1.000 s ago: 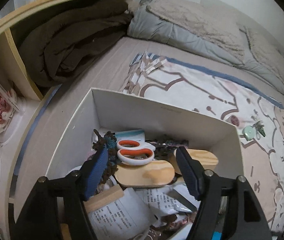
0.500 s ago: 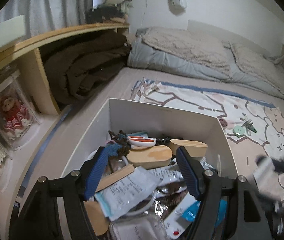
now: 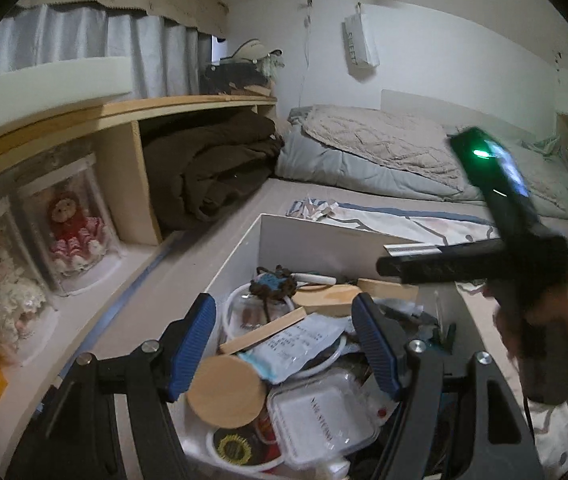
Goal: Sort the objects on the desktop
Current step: 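Lower the white box into the cardboard box and open the right tool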
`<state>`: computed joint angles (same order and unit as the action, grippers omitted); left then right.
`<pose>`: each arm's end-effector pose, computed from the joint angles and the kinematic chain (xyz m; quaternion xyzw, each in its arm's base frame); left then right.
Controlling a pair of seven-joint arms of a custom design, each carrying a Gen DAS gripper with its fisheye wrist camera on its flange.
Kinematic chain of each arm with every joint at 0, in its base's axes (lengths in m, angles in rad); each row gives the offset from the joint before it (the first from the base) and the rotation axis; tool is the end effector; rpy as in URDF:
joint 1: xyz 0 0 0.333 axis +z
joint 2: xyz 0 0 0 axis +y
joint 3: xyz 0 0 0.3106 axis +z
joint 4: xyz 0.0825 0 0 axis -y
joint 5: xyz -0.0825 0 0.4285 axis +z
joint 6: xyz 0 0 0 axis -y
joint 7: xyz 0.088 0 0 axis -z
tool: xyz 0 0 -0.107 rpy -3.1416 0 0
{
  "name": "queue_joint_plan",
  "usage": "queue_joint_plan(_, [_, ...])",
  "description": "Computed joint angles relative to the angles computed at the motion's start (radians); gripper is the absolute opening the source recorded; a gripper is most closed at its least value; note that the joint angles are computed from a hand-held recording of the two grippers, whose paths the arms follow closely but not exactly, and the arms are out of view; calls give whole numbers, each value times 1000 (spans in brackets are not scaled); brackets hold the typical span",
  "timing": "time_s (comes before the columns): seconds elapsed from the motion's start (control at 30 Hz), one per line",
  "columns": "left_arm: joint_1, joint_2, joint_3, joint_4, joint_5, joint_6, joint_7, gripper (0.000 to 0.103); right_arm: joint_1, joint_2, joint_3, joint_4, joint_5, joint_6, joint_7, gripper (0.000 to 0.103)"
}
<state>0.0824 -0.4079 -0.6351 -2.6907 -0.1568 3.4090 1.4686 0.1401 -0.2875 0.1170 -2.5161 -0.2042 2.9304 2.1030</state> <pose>0.4092 -0.2370 0.4328 -0.4838 0.7090 -0.4118 0.3060 0.4959 0.1445 0.4302 -0.6350 0.6904 -0.1945 0.2870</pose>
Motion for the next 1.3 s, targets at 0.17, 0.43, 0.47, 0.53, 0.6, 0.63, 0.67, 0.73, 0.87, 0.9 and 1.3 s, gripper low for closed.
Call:
queue_joint_plan(0.17, [99,-71,-143,-56,-71,49,-16,71,59,70,-72,53,142,-16,-70,69])
queue_joint_plan(0.43, [146,-64,-265,-70,-195,116,11,71,58,141,-83,129,215,-79,-107,69])
queue_joint_plan(0.47, [151,-61,-277,-69,-205,118,18,71,64,145,-90,134,244,-81,-122,69])
queue_joint_plan(0.53, [160,-60,-302,-69,-229,128,31,71,66,155,-97,143,283,-89,-138,69])
queue_joint_plan(0.6, [178,-66,-337,-69,-260,134,42,72,59,171,-95,160,286,-109,-135,69])
queue_joint_plan(0.63, [185,-67,-350,-68,-271,136,46,75,58,179,-97,169,292,-125,-142,69])
queue_joint_plan(0.67, [188,-64,-355,-67,-275,139,50,77,56,189,-96,182,293,-140,-145,69])
queue_joint_plan(0.73, [187,-57,-358,-66,-285,143,60,77,48,201,-91,198,261,-174,-127,69])
queue_joint_plan(0.87, [182,-50,-360,-65,-321,147,79,77,42,211,-86,213,210,-207,-103,69])
queue_joint_plan(0.9, [183,-54,-365,-65,-332,146,83,77,42,211,-85,215,205,-215,-104,69])
queue_joint_plan(1.3, [209,-138,-407,-82,-323,110,20,90,56,169,-80,168,179,-141,-184,94])
